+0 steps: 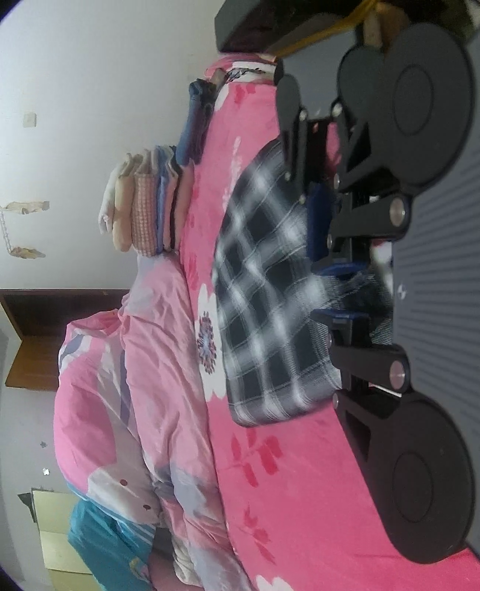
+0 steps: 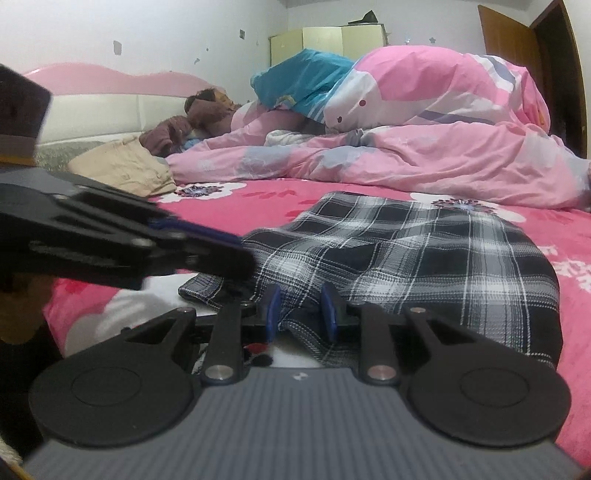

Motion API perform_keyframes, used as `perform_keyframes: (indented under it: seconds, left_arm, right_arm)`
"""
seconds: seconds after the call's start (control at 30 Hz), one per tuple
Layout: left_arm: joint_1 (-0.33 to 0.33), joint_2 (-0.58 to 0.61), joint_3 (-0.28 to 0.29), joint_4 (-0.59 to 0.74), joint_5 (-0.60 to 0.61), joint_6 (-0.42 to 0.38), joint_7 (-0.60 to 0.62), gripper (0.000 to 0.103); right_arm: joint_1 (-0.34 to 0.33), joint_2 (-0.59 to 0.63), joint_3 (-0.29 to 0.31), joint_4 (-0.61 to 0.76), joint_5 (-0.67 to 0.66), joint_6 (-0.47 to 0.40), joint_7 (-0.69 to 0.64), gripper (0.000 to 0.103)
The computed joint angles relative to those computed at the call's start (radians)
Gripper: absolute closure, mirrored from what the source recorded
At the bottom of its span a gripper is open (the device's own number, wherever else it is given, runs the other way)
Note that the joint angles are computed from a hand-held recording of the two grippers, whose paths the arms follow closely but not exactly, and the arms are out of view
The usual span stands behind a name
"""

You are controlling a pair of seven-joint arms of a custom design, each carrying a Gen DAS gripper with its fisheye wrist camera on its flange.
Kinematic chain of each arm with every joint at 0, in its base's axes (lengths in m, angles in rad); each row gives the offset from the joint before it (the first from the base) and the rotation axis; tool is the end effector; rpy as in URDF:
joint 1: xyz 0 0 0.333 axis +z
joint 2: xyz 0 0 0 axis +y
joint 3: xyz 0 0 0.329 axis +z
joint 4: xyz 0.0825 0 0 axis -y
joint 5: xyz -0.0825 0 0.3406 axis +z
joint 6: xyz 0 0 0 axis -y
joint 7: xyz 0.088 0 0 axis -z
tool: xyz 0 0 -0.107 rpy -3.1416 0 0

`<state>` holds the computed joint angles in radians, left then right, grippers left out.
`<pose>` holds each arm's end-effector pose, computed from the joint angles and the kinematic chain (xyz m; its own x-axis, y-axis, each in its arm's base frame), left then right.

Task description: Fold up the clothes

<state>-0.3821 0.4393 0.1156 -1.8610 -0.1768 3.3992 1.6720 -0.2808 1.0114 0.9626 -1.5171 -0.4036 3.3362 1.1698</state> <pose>0.6359 -0.1670 0.4611 -0.2043 -0.9789 -0.0072 -0.4417 0.0987 -0.8917 0.6826 0.2558 0.4024 0.6993 -0.7129 -0.0532 -0.2464 -0.1705 -0.9541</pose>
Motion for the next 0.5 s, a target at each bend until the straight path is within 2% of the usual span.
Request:
perform_keyframes:
  seconds: [0.17,0.33,0.5]
  left_arm:
    - [0.019,0.024,-0.013,0.018,0.003,-0.006,-0.027,0.082]
    - [0.014,0.031,-0.008,0.018,0.006,0.0,-0.036,0.08]
    - [0.005,0.035,0.0,0.022,0.01,0.0,-0.029,0.071]
  right_arm:
    - [-0.045,0.002,0.042,-0.029,-0.007,-0.004,0.009,0.081]
    - [-0.08,-0.051,0.032,-0.071,0.0,0.056,0.076,0.081]
    - [0.01,-0.197,-0.187,-0.091,0.064,0.119,0.171,0.081]
